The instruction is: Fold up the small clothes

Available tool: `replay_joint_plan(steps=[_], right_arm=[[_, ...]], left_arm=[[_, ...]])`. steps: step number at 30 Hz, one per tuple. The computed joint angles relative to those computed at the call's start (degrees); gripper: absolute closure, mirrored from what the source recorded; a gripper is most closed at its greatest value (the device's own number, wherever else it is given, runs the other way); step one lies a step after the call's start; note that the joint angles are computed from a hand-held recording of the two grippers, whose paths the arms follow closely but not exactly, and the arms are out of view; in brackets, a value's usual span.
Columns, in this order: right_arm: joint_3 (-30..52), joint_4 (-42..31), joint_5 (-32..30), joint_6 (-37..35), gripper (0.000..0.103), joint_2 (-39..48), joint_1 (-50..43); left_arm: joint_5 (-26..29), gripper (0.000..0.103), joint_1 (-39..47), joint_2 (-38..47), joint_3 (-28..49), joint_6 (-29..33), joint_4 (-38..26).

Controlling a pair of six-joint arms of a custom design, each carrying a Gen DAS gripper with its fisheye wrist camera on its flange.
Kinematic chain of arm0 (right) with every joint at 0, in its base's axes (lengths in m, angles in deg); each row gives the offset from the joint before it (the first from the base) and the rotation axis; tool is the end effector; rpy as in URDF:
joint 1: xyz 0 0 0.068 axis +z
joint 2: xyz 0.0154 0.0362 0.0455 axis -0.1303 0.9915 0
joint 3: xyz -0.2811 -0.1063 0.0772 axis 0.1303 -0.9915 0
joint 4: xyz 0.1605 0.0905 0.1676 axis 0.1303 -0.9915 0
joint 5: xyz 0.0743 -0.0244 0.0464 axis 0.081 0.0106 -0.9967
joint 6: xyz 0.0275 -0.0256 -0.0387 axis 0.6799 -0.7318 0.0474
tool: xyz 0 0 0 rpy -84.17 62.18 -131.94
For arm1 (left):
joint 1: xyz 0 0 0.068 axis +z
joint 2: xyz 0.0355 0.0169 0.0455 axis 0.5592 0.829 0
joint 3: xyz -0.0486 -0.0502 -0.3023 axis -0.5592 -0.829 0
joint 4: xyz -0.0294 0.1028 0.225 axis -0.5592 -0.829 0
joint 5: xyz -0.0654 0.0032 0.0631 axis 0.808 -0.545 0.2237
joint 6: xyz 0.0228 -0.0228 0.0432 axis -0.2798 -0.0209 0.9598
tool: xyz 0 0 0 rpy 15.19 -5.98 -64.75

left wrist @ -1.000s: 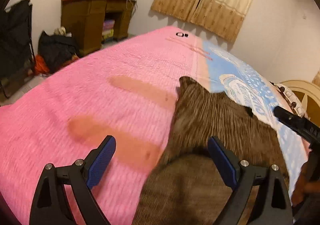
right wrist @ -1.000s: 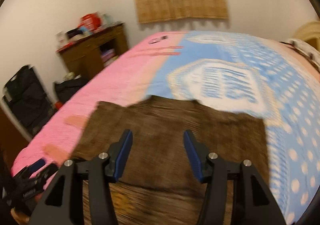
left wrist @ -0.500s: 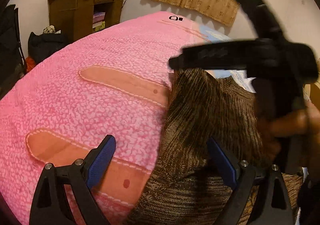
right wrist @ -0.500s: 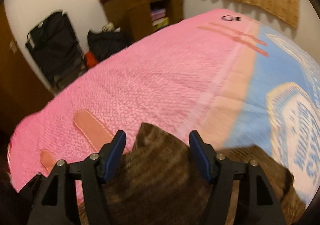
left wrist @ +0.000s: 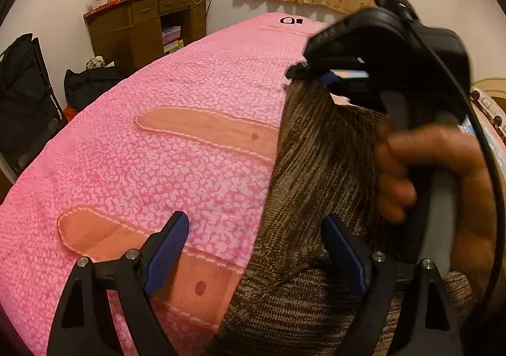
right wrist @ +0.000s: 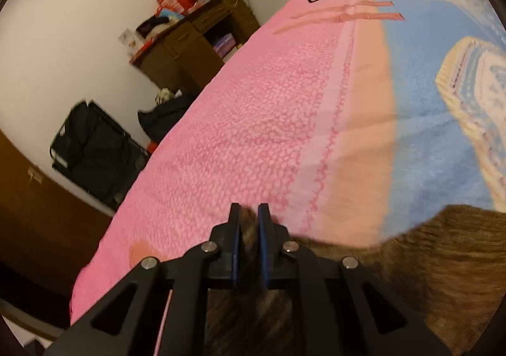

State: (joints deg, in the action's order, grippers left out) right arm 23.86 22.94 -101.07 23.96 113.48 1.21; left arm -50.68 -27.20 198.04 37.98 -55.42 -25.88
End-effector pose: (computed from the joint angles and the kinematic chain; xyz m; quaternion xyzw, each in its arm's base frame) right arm 0.4135 0.0895 0.0943 -0.2207 0.8688 0.3858 0.2184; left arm 0.1605 -0.2440 0.1133 -0.2257 0.9085 0.0416 0.3491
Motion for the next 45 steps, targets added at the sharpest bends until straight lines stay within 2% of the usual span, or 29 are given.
replay_joint_plan(steps=[3, 5, 7, 9, 11, 13, 15, 16, 18, 19, 22, 24, 25, 26, 28, 29, 31, 34, 35, 36, 38, 39, 40, 41, 43, 45], right_arm=[[2.73, -0.62, -2.82, 4.59, 0.087, 0.8, -0.38], [-1.38, 4.66, -2.24, 5.02, 0.087, -3.51, -2.12], [-4.81, 3.67, -1.64, -0.82, 0.086, -8.21, -3.76], [-8.45, -0.08, 0.31, -11.03, 0.086, -12.93, -4.65], [-11.87, -1.8, 1.5, -18.41, 0.086, -15.03, -4.74], [-11.96, -5.12, 2.75, -23.29, 0.087, -13.33, -3.26], [-11.26, -3.09, 9.34, -21.62, 0.087, -10.53, 0.75], [-11.11, -0.16, 14.34, -18.29, 0.092, -8.69, 3.04], [-13.2, 9.18, 15.25, -11.46, 0.095, -7.26, 3.71], [-12.64, 10.7, 16.03, -8.76, 0.095, -6.74, 4.31], [-11.72, 8.56, 11.64, -7.61, 0.091, -8.52, 2.5], [-13.89, 10.98, 5.96, -6.5, 0.085, -11.27, -1.22], [-15.37, 10.18, 2.53, -7.5, 0.079, -13.46, -4.45], [-15.6, 6.45, 1.04, -10.54, 0.071, -14.94, -7.06], [-16.51, -0.11, 2.49, -18.06, 0.056, -16.85, -10.55], [-18.44, -2.33, 3.13, -23.43, 0.056, -18.03, -13.62], [-21.1, -3.66, 4.84, -29.64, 0.056, -18.64, -18.29], [-20.68, -4.46, 10.48, -34.92, 0.056, -14.61, -23.07], [-19.22, -4.59, 10.92, -35.36, 0.065, -12.57, -24.39], [-18.55, -5.2, 8.2, -36.48, 0.073, -11.58, -27.28], [-17.7, -7.11, 9.45, -35.36, 0.077, -12.87, -30.89], [-16.98, -9.48, 10.75, -36.28, 0.077, -13.87, -32.64], [-17.02, -12.17, 8.72, -37.81, 0.068, -15.93, -36.21], [-16.89, -15.79, 5.84, -40.64, 0.068, -18.07, -39.47], [-15.58, -23.94, -0.47, -48.34, 0.067, -22.5, -46.86], [-12.34, -34.84, -7.25, -60.03, 0.054, -25.43, -57.72]], left_arm=[[-0.26, 0.016, -0.33, 0.53, -0.23, -0.49, 0.73], [-1.02, 0.016, -0.46, 0.32, -1.22, -0.73, 2.25], [-2.49, 0.016, -1.92, -0.97, -3.66, -3.27, 3.97], [-2.99, 0.016, -2.45, -1.72, -5.61, -4.9, 5.85], [-2.77, 0.016, -2.29, -1.28, -4.69, -4.89, 4.47], [-2.73, 0.016, -2.23, -0.46, -2.87, -5.12, 1.62], [-2.88, 0.016, -2.22, -0.57, -3.05, -5.56, 1.77], [-2.73, 0.016, -2.2, -0.85, -3.81, -6.11, 2.64], [-3.15, 0.016, -2.67, -1.16, -4.92, -7.02, 4.19], [-3.12, 0.016, -2.63, -1.08, -4.83, -6.99, 4.16], [-3.38, 0.016, -2.66, -0.42, -3.57, -6.97, 2.07], [-3.37, 0.016, -2.75, -0.34, -3.31, -7.11, 1.89], [-3.54, 0.016, -2.84, -0.6, -3.78, -7.17, 2.54], [-3.7, 0.016, -2.93, -0.87, -4.27, -7.23, 3.22], [-3.73, 0.016, -2.9, -1.23, -4.92, -7.15, 4.01], [-3.7, 0.016, -2.94, -1.13, -4.81, -7.22, 3.82], [-3.54, 0.016, -3.15, -0.69, -3.64, -7.58, 2.16], [-2.91, 0.014, -2.74, -0.46, -3.04, -6.83, 1.77], [-2.59, 0.013, -2.35, -0.64, -3.25, -5.91, 2.36], [-2.23, 0.012, -2.01, -0.87, -3.34, -5.01, 2.66], [-1.83, 0.011, -1.99, -1.68, -4.19, -3.68, 3.93], [-1.77, 0.011, -2.46, -2.97, -5.65, -3.16, 5.47], [-1.68, 0.011, -3.31, -4.03, -6.69, -3.09, 6.18], [-1.66, 0.011, -4.5, -5.76, -7.58, -3.28, 5.68], [-4.38, 0.011, -9.67, -8.51, -7.34, -8.61, -1.78], [-7.83, 0.011, -16.88, -9.98, -5.45, -16.98, -13.08]])
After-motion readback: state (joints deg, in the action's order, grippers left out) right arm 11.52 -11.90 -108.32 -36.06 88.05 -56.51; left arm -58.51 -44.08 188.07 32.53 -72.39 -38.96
